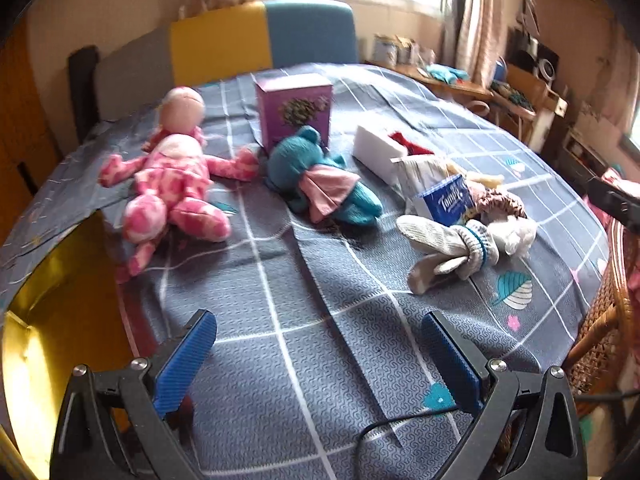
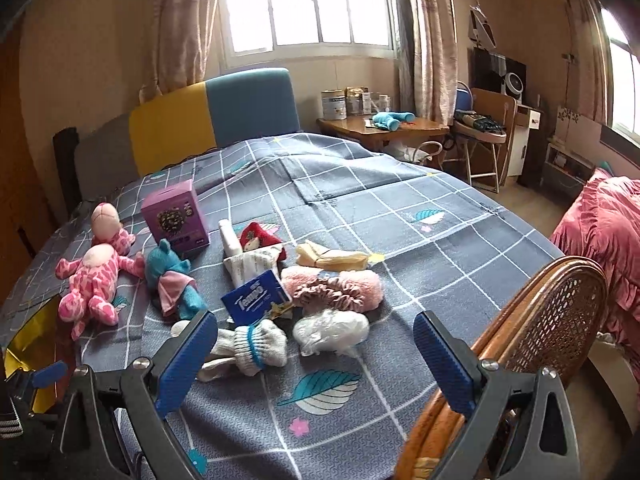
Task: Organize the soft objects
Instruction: 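Grasp the white knit glove with the left tool while the right tool approaches the Tempo pack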
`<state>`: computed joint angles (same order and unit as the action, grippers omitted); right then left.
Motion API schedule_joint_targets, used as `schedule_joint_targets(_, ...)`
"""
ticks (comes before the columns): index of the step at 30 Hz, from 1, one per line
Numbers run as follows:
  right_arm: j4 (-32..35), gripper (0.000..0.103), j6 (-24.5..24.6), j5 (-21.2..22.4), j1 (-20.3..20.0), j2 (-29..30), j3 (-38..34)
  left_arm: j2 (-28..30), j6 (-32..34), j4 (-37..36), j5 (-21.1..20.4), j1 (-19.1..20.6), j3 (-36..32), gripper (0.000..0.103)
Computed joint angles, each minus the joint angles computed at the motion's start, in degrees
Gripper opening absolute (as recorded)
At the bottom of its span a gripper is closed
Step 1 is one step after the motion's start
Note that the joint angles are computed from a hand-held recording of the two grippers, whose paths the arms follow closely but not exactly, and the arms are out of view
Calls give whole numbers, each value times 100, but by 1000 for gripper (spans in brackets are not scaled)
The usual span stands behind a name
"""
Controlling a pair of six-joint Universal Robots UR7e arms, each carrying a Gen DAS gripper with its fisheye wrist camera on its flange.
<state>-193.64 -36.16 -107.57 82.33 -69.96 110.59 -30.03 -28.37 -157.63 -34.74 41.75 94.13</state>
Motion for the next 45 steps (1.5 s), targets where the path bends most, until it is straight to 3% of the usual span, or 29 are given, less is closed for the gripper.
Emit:
schedule_joint_targets(7,315,101,247,-75,-249,-138,-271,436,1623,-208,-823,192,-925,99)
schedule_joint_targets(10,384,101,312,-97,-311,-138,-349,807,2541,26,-1115,217,-1546,84)
schedule_joint_targets(12,448,101,367,-102,-341,-143,-395,1062,3048,193,-1238,218,-1927,82)
schedule_joint_targets(18,557,101,443,-116,-408,-150,-534,1779,3530,1121,-1465,335,-3088,82)
schedule_joint_targets(20,616,101,491,-109,-421,-163,-580,1988,3416,1527,-1459,403,-3427,72)
schedule_joint_targets(21,640,101,504,-125,-413,-163,-597,2037,3319,1674,-1529,447,-3518,54)
schedule_joint_targets(22,652,101,491,-130,-412,-161,-617,2030,3215,1682,-1716,499,-3516,48)
schedule_joint_targets(24,697,101,458,-124,-404,-150,-664,1928,3115,1227,-1850,531,-3269,41)
schedule_joint_targets(29,1155,101,564,99,-357,-101,-853,1284,2552,156,-1925,542,-2223,40)
schedule_joint_targets(36,3363,98,750,366,-138,417,-1706,317,1619,-967,-1687,477,-652,41)
schedule_joint_targets(39,4835,98,1715,1086,-284,664,-2208,7,1344,-1351,-1458,408,-102,41)
schedule_joint_targets(43,4932,102,2930,1559,-429,1111,-2501,-320,1135,-1816,-1335,328,442,41)
schedule_joint_targets(45,4913,102,3462,1544,-458,1294,-2642,-462,1054,-2007,-1214,261,696,41)
